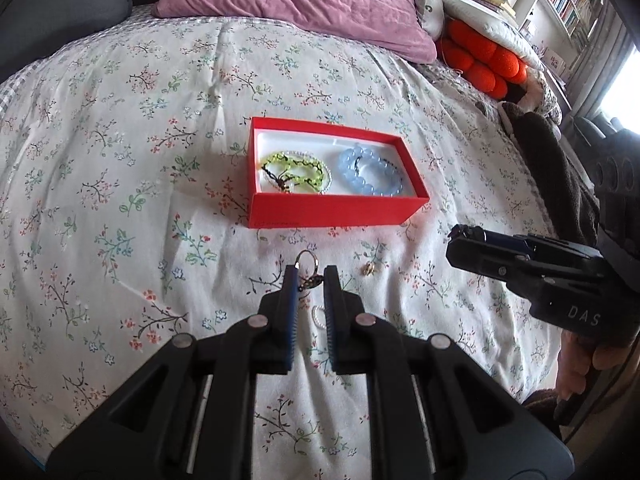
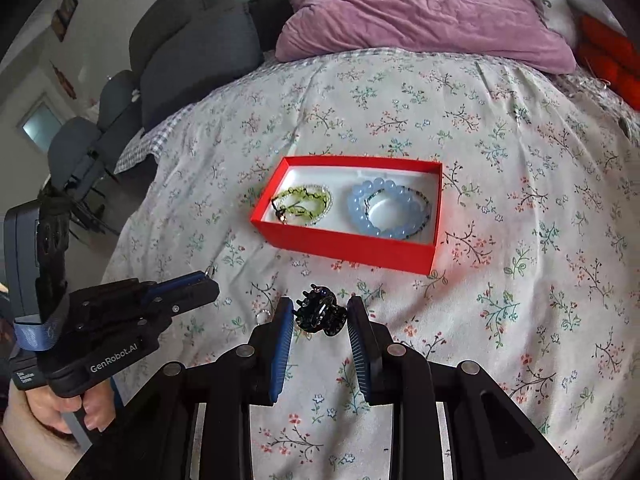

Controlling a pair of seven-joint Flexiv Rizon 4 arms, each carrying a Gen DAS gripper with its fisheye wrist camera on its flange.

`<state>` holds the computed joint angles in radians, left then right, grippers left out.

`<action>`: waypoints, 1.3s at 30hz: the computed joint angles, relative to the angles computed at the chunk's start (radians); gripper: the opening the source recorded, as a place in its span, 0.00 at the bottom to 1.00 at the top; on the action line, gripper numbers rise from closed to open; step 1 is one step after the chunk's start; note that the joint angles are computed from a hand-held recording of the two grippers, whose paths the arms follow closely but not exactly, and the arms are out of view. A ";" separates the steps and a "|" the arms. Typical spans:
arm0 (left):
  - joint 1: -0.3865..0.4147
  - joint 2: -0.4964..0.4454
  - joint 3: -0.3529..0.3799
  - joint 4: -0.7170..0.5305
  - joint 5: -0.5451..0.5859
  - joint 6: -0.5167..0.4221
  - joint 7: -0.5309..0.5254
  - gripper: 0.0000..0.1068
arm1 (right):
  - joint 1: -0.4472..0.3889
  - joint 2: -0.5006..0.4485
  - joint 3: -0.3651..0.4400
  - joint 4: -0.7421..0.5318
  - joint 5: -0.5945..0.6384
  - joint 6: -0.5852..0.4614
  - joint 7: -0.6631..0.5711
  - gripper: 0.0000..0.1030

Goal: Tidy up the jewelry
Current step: 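Carry the gold ring in the left gripper while the right gripper carries the hair clip over the box, then open both grippers to drop the ring and hair clip into the box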

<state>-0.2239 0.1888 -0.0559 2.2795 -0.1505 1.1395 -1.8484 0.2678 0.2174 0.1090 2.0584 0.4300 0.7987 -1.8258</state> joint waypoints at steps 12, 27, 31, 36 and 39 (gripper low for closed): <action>0.027 -0.127 -0.021 -0.094 0.064 0.105 -0.136 0.13 | -0.022 -0.096 -0.009 -0.085 0.047 0.047 0.085 0.27; 0.010 -0.255 0.015 -0.264 0.394 0.025 -0.343 0.13 | -0.062 -0.231 0.031 -0.123 -0.002 0.183 0.118 0.27; 0.002 -0.272 0.025 -0.283 0.416 0.010 -0.351 0.13 | -0.076 -0.257 0.035 -0.140 0.005 0.181 0.129 0.27; -0.008 -0.291 0.032 -0.301 0.434 -0.005 -0.355 0.13 | -0.082 -0.274 0.047 -0.142 -0.019 0.187 0.139 0.27; -0.011 -0.299 0.035 -0.306 0.428 0.000 -0.355 0.13 | -0.085 -0.279 0.052 -0.142 -0.023 0.192 0.143 0.27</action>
